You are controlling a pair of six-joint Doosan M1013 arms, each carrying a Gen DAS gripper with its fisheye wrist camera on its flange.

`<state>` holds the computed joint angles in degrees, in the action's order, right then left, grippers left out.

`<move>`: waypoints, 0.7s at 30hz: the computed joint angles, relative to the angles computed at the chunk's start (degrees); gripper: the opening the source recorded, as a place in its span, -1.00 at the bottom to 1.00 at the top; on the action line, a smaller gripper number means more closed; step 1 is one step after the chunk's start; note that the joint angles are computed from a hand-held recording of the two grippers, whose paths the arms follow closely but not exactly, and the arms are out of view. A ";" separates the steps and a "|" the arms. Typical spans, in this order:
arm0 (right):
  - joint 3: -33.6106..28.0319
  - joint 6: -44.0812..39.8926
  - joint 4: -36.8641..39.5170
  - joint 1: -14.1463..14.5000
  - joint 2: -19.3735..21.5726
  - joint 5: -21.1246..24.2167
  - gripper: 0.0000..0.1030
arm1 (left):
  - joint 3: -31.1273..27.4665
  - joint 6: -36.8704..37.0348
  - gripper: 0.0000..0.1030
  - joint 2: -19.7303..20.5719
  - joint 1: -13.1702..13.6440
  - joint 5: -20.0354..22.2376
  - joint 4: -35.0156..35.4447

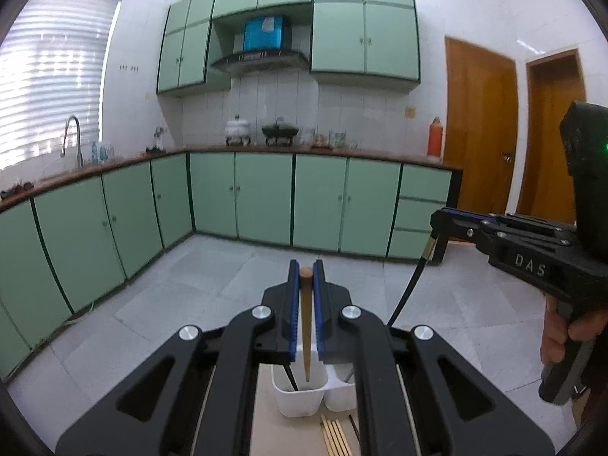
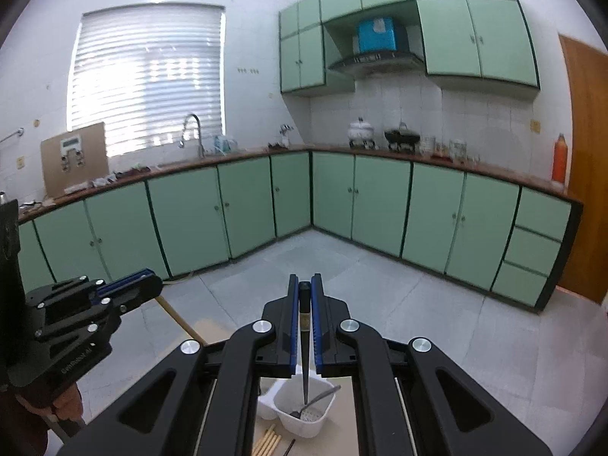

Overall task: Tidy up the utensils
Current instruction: 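Carry both chopsticks over the white holder and open both grippers to drop them in, then move both open grippers back over the remaining chopsticks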

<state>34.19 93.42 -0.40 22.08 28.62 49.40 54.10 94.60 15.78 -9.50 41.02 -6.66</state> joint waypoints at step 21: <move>25.18 13.62 -10.91 1.86 -10.59 -9.63 0.51 | 14.03 -2.03 0.31 -5.98 1.72 -2.30 0.10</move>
